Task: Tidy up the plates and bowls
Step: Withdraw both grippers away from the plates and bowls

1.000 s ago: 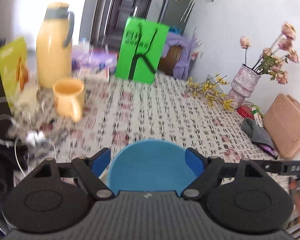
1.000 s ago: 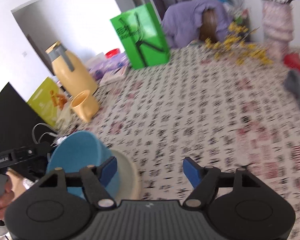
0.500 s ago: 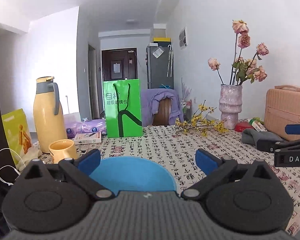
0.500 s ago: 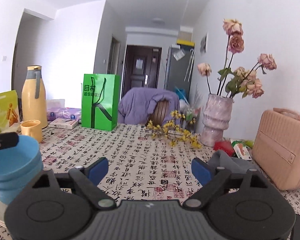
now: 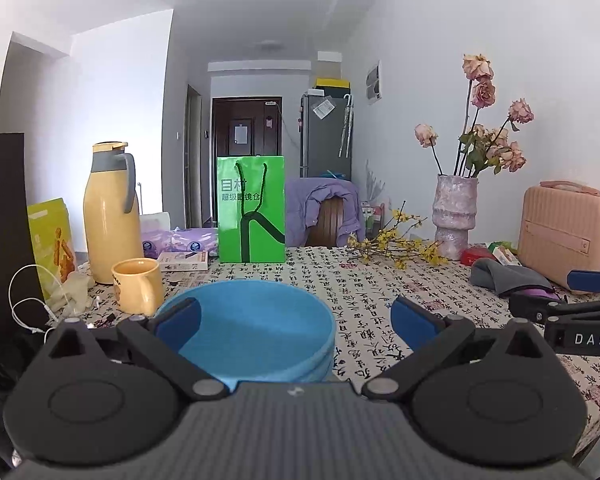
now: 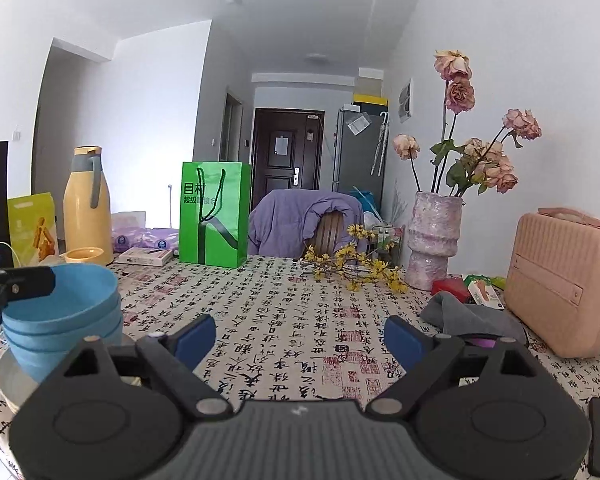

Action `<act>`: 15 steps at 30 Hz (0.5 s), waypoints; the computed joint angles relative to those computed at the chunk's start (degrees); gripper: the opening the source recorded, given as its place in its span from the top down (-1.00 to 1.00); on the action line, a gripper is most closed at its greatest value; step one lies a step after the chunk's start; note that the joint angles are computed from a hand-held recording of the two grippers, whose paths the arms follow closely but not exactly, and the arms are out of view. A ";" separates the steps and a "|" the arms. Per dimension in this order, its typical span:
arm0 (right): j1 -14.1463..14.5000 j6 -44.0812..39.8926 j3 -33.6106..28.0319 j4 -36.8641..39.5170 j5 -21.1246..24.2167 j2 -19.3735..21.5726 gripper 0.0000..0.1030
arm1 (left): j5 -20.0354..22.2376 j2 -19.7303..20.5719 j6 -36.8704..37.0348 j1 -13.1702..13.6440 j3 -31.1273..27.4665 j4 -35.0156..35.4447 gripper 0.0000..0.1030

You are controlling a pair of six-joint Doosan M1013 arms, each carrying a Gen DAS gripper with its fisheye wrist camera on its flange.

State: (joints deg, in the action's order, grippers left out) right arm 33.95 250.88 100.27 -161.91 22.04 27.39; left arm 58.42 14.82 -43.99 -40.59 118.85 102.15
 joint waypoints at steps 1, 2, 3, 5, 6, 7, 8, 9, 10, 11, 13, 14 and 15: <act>0.03 1.05 0.70 -0.77 0.13 -0.41 -0.77 | 0.38 -0.32 -0.40 -0.68 0.59 -0.27 -1.00; 0.12 2.05 1.58 -1.61 0.56 -0.85 -0.77 | 1.12 -0.67 -0.86 -1.56 1.29 -0.76 -1.00; 0.26 2.62 2.49 -2.04 1.23 -1.27 -0.77 | 1.85 -0.88 -1.45 -2.32 1.93 -0.77 -1.00; 0.69 2.79 4.59 -1.62 3.23 -2.13 -0.79 | 3.80 -1.17 -2.03 -4.01 3.13 -1.16 -1.00; 0.98 2.83 5.78 -1.12 4.19 -2.64 -0.79 | 4.72 -1.24 -2.17 -4.75 3.67 -1.29 -1.00; 1.22 3.02 6.73 -0.83 4.81 -3.04 -0.79 | 5.76 -1.34 -2.15 -5.56 4.25 -1.68 -1.00; 1.52 3.41 7.90 -0.69 5.50 -3.51 -0.79 | 6.62 -1.39 -2.23 -6.24 4.74 -1.96 -1.00; 1.85 3.49 8.96 -0.32 6.04 -3.96 -0.79 | 7.50 -1.52 -2.22 -7.03 5.34 -2.38 -1.00; 2.15 3.58 9.92 -0.20 6.42 -4.39 -0.79 | 8.36 -1.62 -2.37 -7.79 5.86 -3.04 -1.00; 2.42 3.60 10.88 -0.26 6.85 -4.85 -0.79 | 9.29 -1.72 -2.79 -8.60 6.41 -3.84 -1.00; 3.31 2.68 13.03 1.04 8.57 -5.83 -0.79 | 10.84 -2.07 -3.16 -10.35 7.66 -5.24 -1.00; 3.77 2.58 14.11 1.53 9.93 -6.22 -0.80 | 11.79 -2.03 -3.36 -11.21 8.14 -5.85 -1.00; 4.22 3.08 15.30 1.65 11.66 -6.53 -0.80 | 13.32 -1.72 -3.91 -12.40 8.70 -6.62 -1.00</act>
